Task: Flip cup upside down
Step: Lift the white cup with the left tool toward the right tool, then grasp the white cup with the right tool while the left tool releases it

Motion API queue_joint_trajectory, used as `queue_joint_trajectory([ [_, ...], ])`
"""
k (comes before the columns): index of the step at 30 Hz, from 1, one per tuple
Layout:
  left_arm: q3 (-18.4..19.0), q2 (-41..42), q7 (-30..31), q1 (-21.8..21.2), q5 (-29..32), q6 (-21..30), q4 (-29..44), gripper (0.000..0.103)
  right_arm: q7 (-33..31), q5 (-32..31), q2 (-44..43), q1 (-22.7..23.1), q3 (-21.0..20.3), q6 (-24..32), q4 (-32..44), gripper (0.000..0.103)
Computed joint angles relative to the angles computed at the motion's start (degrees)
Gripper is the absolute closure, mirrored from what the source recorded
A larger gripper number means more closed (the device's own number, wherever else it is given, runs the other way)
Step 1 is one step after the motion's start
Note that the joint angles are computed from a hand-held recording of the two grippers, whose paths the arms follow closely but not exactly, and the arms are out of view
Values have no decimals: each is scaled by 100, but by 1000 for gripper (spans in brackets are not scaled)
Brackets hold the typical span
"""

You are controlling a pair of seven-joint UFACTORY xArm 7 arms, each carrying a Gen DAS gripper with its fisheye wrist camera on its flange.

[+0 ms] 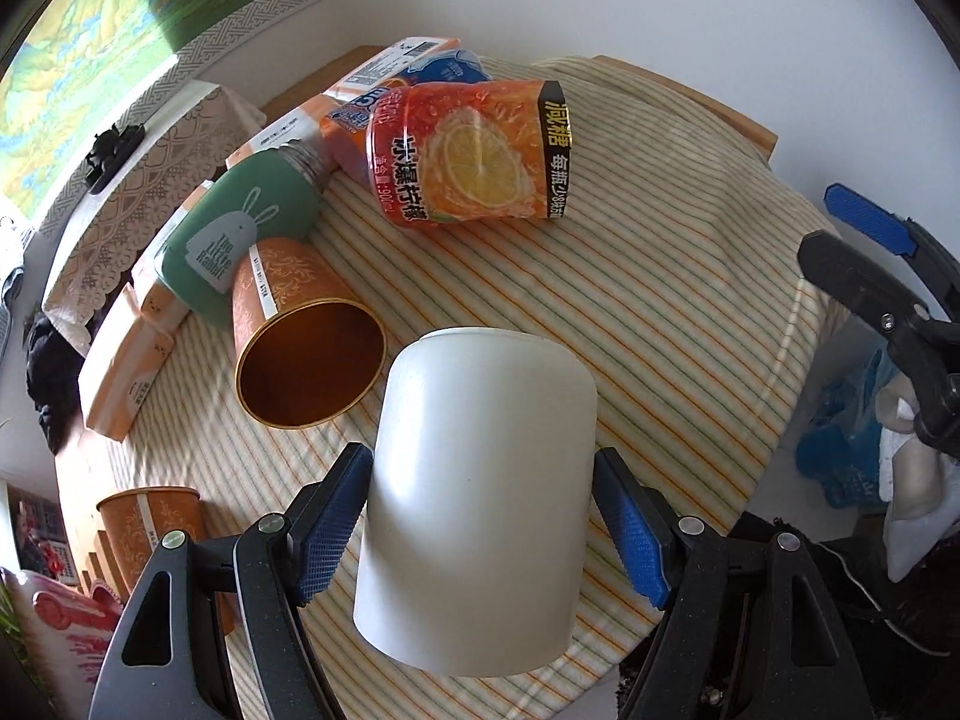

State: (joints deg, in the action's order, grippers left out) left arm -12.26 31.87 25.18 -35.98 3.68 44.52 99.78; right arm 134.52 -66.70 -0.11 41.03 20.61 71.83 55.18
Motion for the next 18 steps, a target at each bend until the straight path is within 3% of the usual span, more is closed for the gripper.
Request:
queue_joint_trajectory([
  [4, -57, -190, 71, 105, -105, -233, -270, 17, -8, 21, 32, -33, -34, -173, 42, 15],
  [11, -101, -507, 81, 356, -365, -558, -728, 16, -134, 8, 206, -49, -115, -378, 254, 15],
  [18, -161, -1090, 59, 728, -729, -1378, -1700, 11, -609, 188, 555, -29, -270, -535, 710, 15],
])
